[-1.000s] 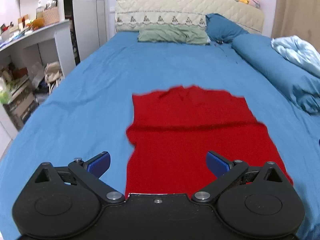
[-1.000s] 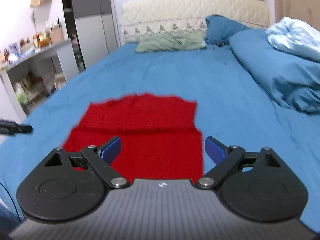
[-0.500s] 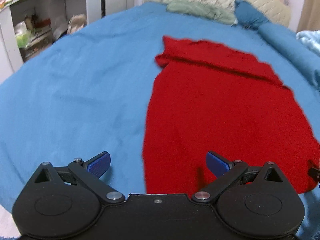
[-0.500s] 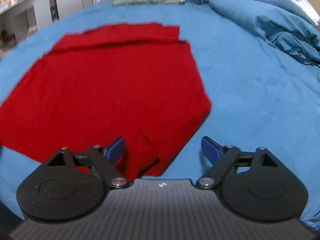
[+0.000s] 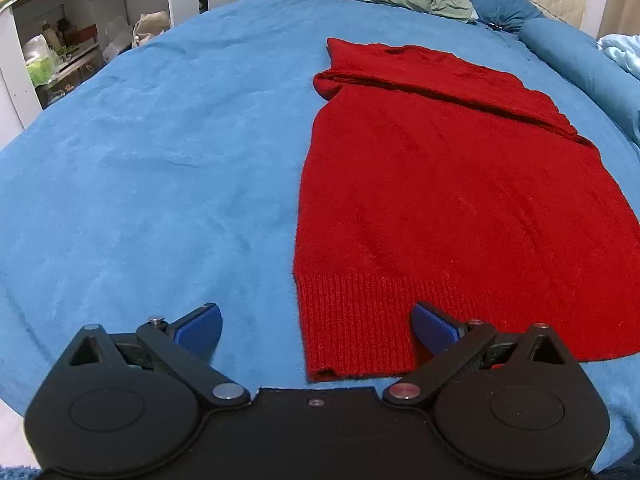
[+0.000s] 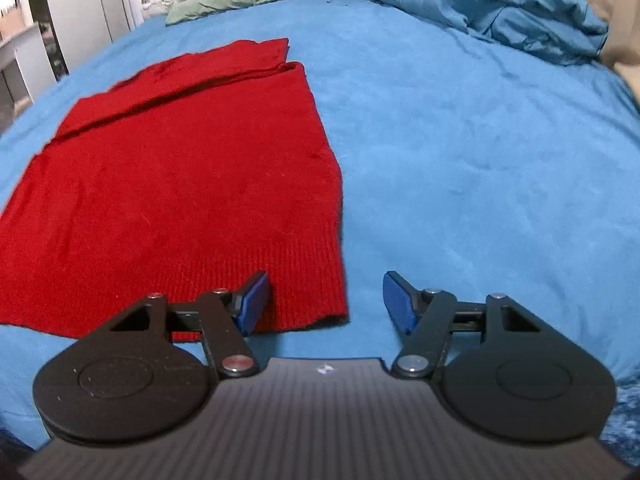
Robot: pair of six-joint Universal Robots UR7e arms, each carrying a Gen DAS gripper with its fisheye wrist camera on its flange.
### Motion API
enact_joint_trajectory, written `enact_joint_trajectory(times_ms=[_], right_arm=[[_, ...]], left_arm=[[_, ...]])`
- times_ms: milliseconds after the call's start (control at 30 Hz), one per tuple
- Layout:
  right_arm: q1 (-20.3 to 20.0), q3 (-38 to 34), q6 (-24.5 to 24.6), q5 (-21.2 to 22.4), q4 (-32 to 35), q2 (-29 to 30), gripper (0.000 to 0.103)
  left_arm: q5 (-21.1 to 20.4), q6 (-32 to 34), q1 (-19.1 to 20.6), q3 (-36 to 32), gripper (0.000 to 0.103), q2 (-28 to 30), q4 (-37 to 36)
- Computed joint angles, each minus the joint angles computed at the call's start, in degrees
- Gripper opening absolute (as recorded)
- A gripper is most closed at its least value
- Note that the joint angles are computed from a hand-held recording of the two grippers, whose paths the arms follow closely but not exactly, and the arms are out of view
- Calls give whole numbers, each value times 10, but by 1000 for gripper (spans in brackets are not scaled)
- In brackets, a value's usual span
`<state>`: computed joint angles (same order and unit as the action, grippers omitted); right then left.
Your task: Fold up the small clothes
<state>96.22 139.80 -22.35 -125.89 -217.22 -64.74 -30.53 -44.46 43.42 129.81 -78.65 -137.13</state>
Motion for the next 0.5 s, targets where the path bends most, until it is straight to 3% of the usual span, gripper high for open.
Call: enact_joint_trajectory(times_ms=[167, 333, 400, 500], right_arm=[[-13, 13, 1, 29, 6, -18, 54], [-19, 13, 6, 44, 27, -30, 49], [-23, 11, 8, 50, 32, -31, 44], [-30, 11, 9, 64, 46, -39, 25]], left_arm=[[-4, 16, -4, 9, 85, -4, -24], [-9, 33, -7, 17, 71, -5, -45], [-12, 43, -7, 19, 61, -4, -54], [-15, 49, -7, 16, 40, 0, -59]])
